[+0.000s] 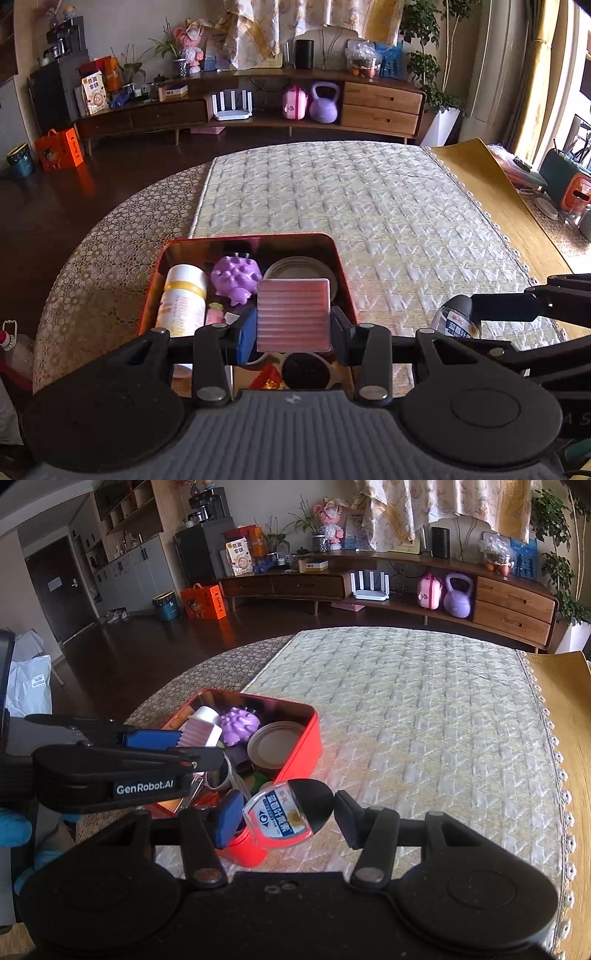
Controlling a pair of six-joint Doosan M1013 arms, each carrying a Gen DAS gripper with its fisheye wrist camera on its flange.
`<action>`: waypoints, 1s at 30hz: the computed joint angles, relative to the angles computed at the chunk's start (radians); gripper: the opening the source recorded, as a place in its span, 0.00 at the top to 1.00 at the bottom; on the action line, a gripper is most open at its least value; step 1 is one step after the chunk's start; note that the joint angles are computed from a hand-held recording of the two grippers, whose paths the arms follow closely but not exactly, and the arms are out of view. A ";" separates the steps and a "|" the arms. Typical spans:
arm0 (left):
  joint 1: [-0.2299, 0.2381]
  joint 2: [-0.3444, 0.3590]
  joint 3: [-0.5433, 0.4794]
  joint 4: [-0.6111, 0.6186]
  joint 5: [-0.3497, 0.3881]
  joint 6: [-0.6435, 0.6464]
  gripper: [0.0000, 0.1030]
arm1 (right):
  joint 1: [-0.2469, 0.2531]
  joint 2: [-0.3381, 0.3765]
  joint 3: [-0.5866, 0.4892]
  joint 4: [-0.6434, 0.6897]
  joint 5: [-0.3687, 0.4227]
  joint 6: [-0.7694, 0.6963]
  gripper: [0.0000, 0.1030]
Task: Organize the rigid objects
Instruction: 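Carry pink comb and roll-on bottle over the red tin box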
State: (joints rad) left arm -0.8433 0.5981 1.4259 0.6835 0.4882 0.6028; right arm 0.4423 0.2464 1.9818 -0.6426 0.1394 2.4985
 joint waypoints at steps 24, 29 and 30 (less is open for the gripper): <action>0.095 0.093 -0.126 -0.181 0.051 0.190 0.60 | 0.041 0.158 -0.168 -0.072 0.075 -0.124 0.49; 0.102 0.125 -0.167 -0.237 0.066 0.255 0.60 | 0.036 0.195 -0.205 -0.088 0.096 -0.147 0.49; 0.103 0.130 -0.173 -0.245 0.070 0.267 0.60 | 0.036 0.201 -0.210 -0.107 0.102 -0.139 0.49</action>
